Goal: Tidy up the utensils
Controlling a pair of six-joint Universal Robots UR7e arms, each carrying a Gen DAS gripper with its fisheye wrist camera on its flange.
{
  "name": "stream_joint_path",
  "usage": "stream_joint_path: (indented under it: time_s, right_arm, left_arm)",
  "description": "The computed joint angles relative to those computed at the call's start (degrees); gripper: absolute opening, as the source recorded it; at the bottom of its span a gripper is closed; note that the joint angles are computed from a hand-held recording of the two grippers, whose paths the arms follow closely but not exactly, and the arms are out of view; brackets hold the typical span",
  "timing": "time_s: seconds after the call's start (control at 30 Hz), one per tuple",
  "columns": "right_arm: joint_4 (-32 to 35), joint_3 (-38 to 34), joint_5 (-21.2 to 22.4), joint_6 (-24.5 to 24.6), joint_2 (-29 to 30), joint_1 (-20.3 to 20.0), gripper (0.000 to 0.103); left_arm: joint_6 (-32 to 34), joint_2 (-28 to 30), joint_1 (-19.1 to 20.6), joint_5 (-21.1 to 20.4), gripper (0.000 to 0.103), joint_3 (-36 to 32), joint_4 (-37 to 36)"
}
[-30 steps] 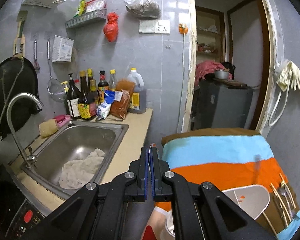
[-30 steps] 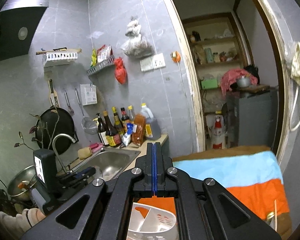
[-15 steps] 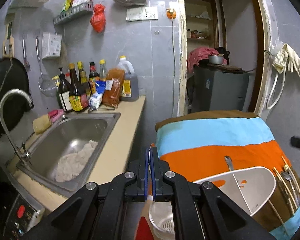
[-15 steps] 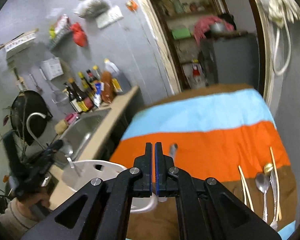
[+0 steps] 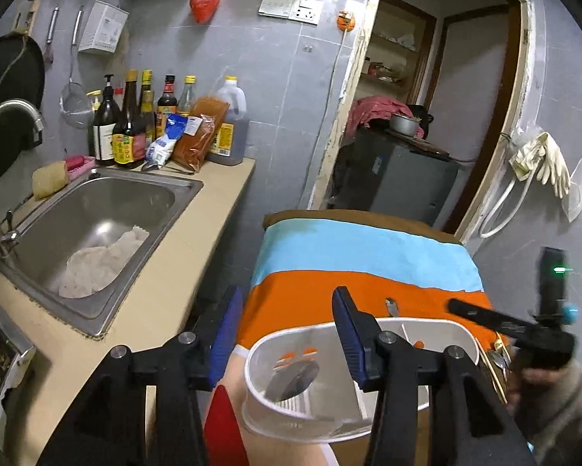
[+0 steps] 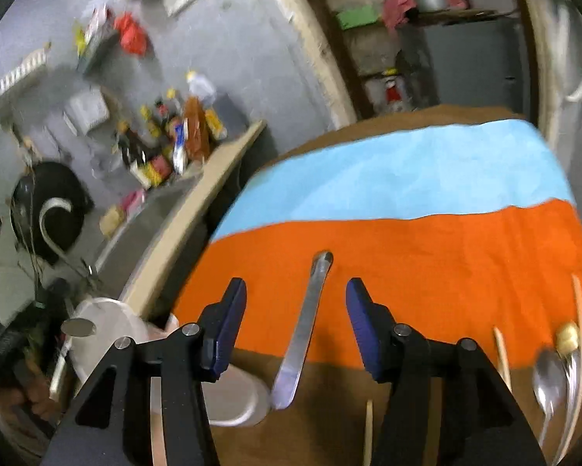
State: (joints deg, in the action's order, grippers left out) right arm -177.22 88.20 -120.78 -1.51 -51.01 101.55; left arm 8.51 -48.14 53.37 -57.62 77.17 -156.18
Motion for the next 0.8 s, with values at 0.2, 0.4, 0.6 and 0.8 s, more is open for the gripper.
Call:
stream_joint_path:
  time_s: [0.2, 0.4, 0.6, 0.8]
  right_arm:
    - [11.6, -9.7, 1.7, -1.7, 5.9, -3.8, 0.028]
    - [21.2, -17.3, 0.2, -2.1, 9.6, -4.2, 0.029]
    - [27.8, -18.1, 1.2, 1.8, 8.6, -3.8, 0.011]
    - [17.1, -7.2, 1.5, -0.7, 0.8, 0.0, 0.001]
  left_arm:
    - [-3.4, -1.9, -0.5, 1.3, 0.053, 2.8, -2.0]
    - [-5.8, -3.8, -0.9, 3.2, 0.054, 5.0, -2.3]
    - [-8.2, -4.3, -0.9, 3.8, 0.054, 5.7, -2.3]
    - [-6.7, -4.9, -1.8, 2.8, 0.054, 7.2, -4.2]
